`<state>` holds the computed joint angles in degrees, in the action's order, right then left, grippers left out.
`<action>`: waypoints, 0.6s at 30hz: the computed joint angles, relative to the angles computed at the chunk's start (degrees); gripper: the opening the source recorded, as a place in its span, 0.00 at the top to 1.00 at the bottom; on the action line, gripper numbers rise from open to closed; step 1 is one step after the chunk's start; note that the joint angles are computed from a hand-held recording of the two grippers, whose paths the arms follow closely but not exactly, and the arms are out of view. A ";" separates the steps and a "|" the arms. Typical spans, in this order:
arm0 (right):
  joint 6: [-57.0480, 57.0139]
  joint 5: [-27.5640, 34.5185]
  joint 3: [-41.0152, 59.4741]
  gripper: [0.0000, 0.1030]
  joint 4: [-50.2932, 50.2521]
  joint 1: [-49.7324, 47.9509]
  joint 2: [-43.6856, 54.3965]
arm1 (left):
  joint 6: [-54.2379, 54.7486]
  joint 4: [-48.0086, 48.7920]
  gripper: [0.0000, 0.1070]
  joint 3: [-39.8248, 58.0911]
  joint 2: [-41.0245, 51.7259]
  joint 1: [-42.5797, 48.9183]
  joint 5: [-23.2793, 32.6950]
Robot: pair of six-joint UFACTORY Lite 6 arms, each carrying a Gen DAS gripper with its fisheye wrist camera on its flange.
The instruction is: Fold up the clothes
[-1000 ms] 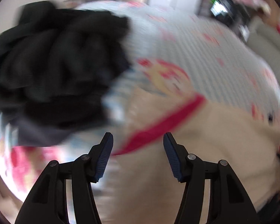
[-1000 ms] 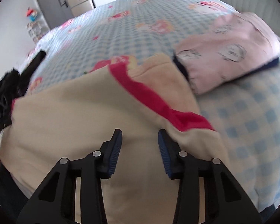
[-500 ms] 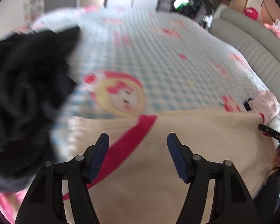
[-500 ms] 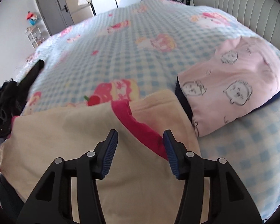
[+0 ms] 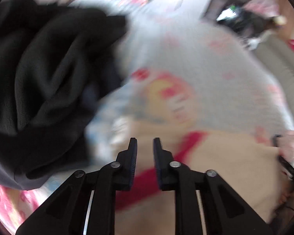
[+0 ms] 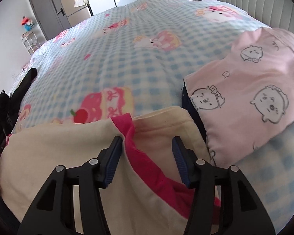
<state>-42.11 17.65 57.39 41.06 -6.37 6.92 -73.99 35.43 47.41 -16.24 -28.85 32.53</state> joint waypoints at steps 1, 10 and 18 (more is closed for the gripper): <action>-1.49 -0.70 -1.65 0.48 1.39 0.73 -2.21 | -3.81 4.64 0.76 1.20 -0.61 -3.41 1.03; -1.67 2.83 -11.67 0.47 4.32 9.10 -15.07 | 2.79 -0.09 0.54 19.31 22.65 -17.62 -3.10; 9.70 6.01 -28.56 0.44 -1.60 14.54 -35.05 | -10.24 5.55 0.48 27.49 31.19 -33.95 3.25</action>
